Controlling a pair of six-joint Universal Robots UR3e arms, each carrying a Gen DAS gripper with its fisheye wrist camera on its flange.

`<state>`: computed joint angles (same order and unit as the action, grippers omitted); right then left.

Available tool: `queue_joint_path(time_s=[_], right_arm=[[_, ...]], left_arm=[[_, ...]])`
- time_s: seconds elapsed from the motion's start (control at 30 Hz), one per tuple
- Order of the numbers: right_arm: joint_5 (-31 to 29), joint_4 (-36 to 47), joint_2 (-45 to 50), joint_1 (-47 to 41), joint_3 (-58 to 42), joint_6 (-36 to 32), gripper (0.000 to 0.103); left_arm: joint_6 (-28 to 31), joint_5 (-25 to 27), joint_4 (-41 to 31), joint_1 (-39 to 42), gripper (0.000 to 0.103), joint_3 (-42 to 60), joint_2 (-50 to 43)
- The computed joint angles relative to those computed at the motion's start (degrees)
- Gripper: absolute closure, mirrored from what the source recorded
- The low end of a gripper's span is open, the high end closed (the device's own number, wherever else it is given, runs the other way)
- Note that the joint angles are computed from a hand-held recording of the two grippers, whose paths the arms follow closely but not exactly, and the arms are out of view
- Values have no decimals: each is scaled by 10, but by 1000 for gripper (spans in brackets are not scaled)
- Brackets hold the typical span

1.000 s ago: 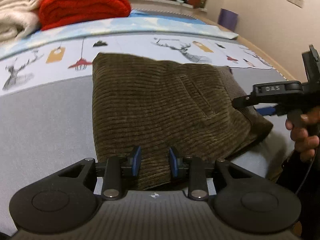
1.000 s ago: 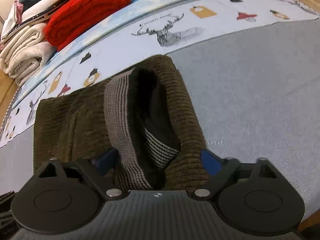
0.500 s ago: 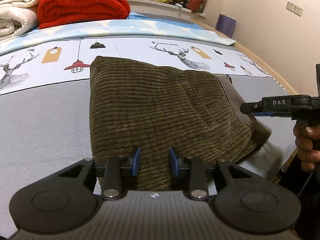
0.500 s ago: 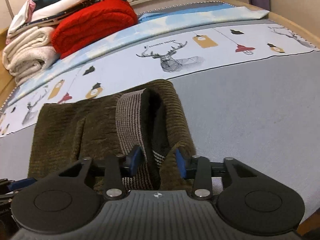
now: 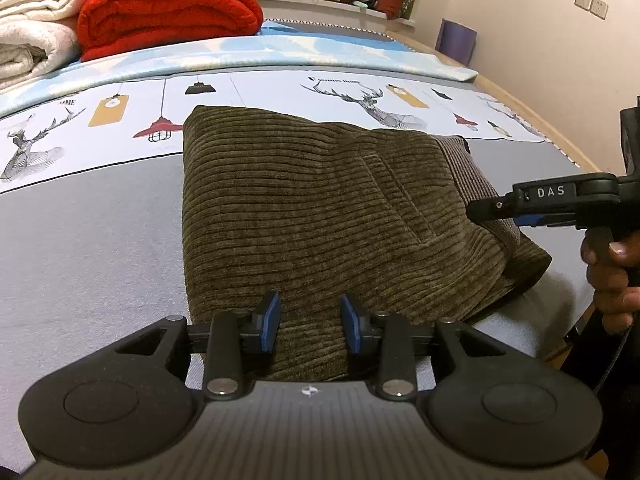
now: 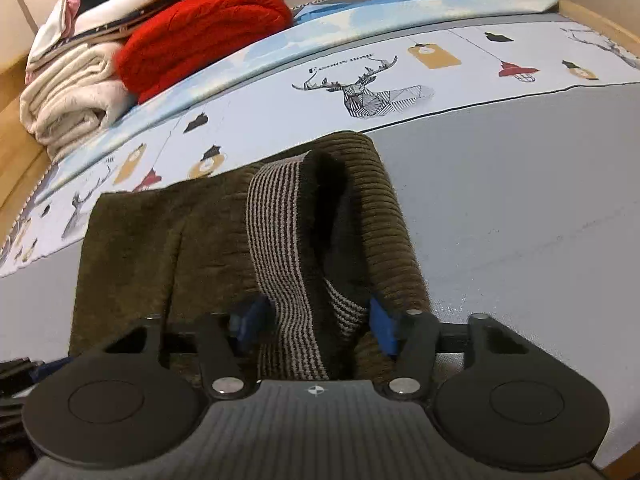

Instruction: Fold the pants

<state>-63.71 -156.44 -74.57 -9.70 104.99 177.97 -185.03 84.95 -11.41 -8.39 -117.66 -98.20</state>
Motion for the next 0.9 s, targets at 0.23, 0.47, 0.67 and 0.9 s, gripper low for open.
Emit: queue_joint_path(time_s=[0.23, 0.47, 0.67, 0.9], right_arm=[[112, -147, -44, -55, 74, 22, 85], [156, -235, -107, -113, 139, 35, 86], [10, 43, -56, -78, 17, 14, 83], [170, -13, -105, -115, 66, -114, 78]], left_arm=[[-17, 29, 52, -14, 64, -22, 12], [-17, 5, 96, -16, 64, -43, 31], [33, 77, 20, -66, 64, 13, -14], [31, 53, 11, -47, 63, 8, -6]])
